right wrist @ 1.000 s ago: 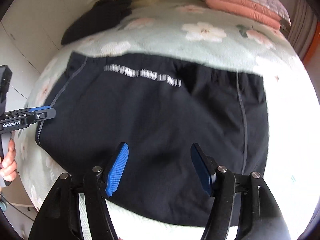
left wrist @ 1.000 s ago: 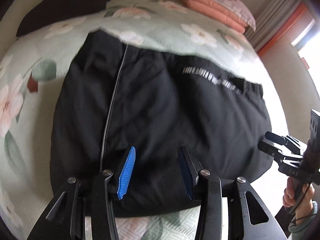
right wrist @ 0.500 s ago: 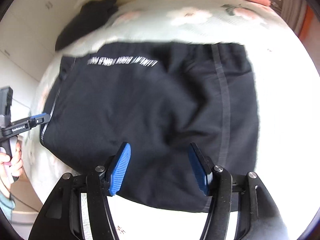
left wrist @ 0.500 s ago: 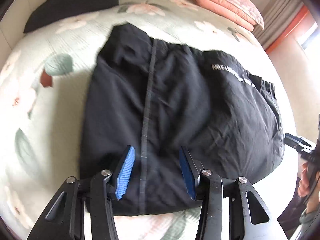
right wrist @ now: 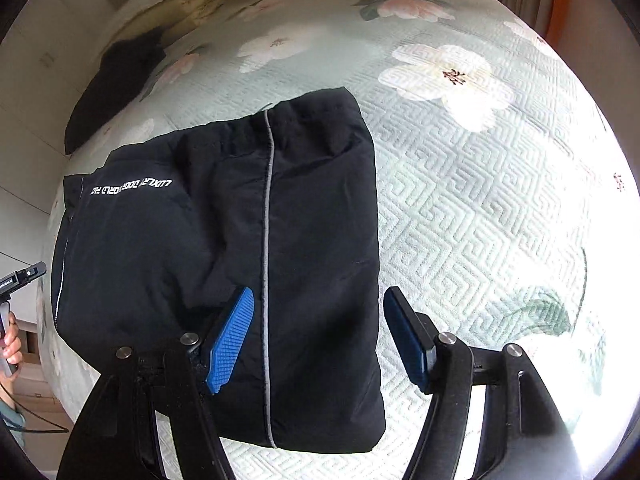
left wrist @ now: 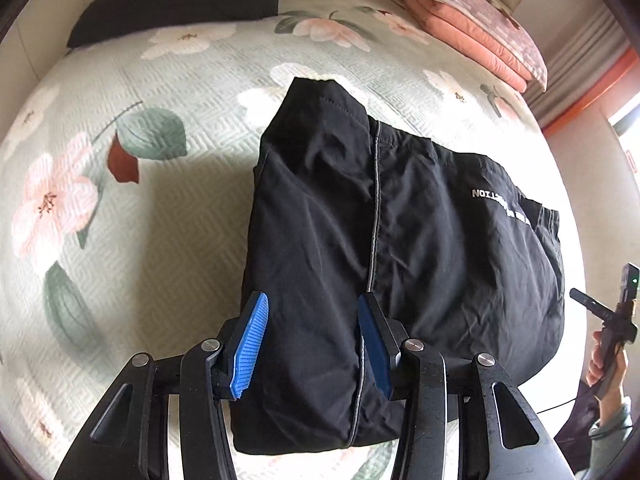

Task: Fold large clothes

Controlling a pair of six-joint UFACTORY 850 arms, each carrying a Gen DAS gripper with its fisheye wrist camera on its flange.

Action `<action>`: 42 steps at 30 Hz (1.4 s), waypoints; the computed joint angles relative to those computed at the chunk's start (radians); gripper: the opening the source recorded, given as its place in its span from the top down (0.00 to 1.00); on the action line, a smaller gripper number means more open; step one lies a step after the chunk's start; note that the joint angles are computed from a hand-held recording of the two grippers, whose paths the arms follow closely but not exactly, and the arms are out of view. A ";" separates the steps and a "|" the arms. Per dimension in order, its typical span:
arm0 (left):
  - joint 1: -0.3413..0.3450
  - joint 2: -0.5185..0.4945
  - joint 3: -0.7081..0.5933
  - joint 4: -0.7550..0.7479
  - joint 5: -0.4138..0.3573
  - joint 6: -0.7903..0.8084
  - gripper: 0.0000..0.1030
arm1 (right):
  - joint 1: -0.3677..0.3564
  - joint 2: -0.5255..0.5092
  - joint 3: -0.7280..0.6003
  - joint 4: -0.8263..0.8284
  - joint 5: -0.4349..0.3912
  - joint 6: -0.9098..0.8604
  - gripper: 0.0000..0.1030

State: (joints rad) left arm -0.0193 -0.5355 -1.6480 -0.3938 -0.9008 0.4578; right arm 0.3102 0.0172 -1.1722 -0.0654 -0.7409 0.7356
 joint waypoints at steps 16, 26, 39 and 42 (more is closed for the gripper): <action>0.063 -0.223 -0.224 -0.158 -0.177 -0.051 0.42 | -0.117 -0.006 0.097 0.378 0.150 -0.321 0.27; 0.066 -0.334 -0.344 -0.154 -0.321 -0.024 0.34 | -0.174 -0.032 0.110 0.593 0.133 -0.529 0.16; 0.085 -0.555 -0.521 -0.465 -0.545 -0.003 0.25 | -0.268 -0.190 0.105 1.323 -0.032 -1.246 0.09; 0.084 -0.583 -0.545 -0.501 -0.570 0.000 0.24 | -0.284 -0.222 0.102 1.442 -0.077 -1.354 0.09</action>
